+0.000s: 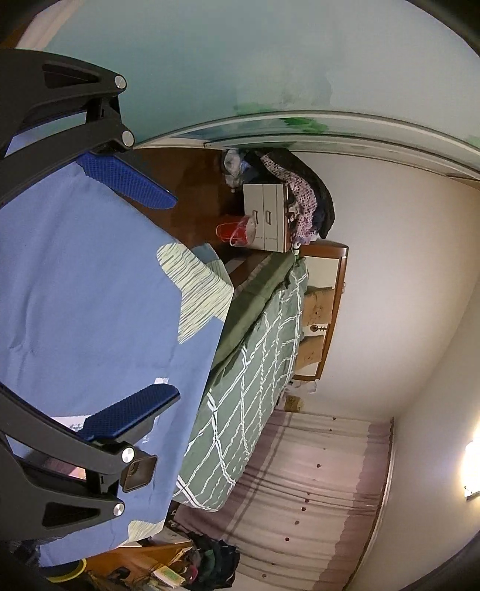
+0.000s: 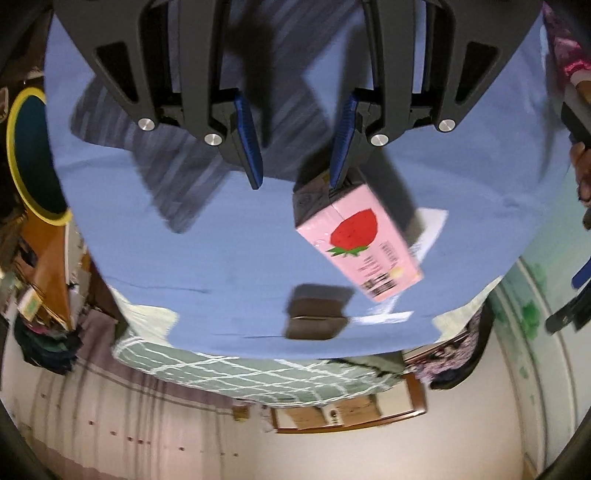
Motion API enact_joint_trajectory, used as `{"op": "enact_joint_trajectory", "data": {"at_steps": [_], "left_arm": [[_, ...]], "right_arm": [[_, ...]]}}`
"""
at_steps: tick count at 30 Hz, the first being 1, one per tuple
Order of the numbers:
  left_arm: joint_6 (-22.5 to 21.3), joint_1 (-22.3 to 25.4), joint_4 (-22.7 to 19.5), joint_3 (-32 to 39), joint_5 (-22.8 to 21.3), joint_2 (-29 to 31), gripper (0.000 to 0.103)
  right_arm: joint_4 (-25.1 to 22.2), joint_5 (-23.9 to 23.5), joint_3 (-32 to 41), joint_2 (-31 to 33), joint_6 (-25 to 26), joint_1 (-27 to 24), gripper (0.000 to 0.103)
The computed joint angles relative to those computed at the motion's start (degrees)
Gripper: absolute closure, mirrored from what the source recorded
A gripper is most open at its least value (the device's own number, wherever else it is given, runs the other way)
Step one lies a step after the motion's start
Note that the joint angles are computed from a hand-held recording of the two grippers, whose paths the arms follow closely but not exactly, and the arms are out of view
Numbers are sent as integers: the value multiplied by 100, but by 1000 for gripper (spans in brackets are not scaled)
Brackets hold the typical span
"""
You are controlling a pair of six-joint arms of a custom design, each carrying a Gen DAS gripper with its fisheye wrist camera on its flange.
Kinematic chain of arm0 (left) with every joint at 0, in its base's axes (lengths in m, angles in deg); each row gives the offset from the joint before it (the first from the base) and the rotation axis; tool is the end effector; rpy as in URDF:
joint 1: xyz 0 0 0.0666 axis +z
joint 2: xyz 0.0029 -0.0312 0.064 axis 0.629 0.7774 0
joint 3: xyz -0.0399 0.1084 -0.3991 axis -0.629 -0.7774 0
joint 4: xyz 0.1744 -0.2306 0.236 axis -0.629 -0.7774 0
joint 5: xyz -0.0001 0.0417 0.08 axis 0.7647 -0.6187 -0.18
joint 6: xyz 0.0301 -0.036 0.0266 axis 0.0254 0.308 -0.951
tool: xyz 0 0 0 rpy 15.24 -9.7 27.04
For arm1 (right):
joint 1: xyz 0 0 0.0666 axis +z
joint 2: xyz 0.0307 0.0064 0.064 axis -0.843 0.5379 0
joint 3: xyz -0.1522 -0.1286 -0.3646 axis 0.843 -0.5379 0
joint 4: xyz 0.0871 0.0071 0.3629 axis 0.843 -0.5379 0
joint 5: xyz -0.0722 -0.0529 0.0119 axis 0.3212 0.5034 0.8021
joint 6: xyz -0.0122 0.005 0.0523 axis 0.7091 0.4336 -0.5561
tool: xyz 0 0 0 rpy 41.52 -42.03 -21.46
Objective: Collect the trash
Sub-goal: 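Grasp the pink strawberry milk carton with the right gripper, then carry the milk carton over the bin and open the right gripper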
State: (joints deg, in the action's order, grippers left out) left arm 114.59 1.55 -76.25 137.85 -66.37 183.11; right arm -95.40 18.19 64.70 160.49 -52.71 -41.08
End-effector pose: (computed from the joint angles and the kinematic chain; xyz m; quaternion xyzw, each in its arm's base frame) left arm 0.4766 -0.3302 0.4262 -0.2377 0.8068 0.0526 0.5383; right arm 0.4875 0.1448 0.3672 -0.1332 0.9233 0.0806 0.3512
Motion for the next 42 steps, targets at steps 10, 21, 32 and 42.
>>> {"op": "enact_joint_trajectory", "data": {"at_steps": [10, 21, 32, 42], "left_arm": [[171, -3, -63, -6, 5, -47, 8], [126, -29, 2, -40, 32, -81, 8], [66, -54, -31, 2, 57, -61, 8], [47, -52, -47, 20, 60, -45, 8]], "right_arm": [[55, -433, -26, -103, 84, 83, 52], [13, -204, 336, 269, 409, 325, 43], [-272, -444, 708, 667, 349, 238, 44], [152, -603, 305, 161, 294, 197, 56]]}}
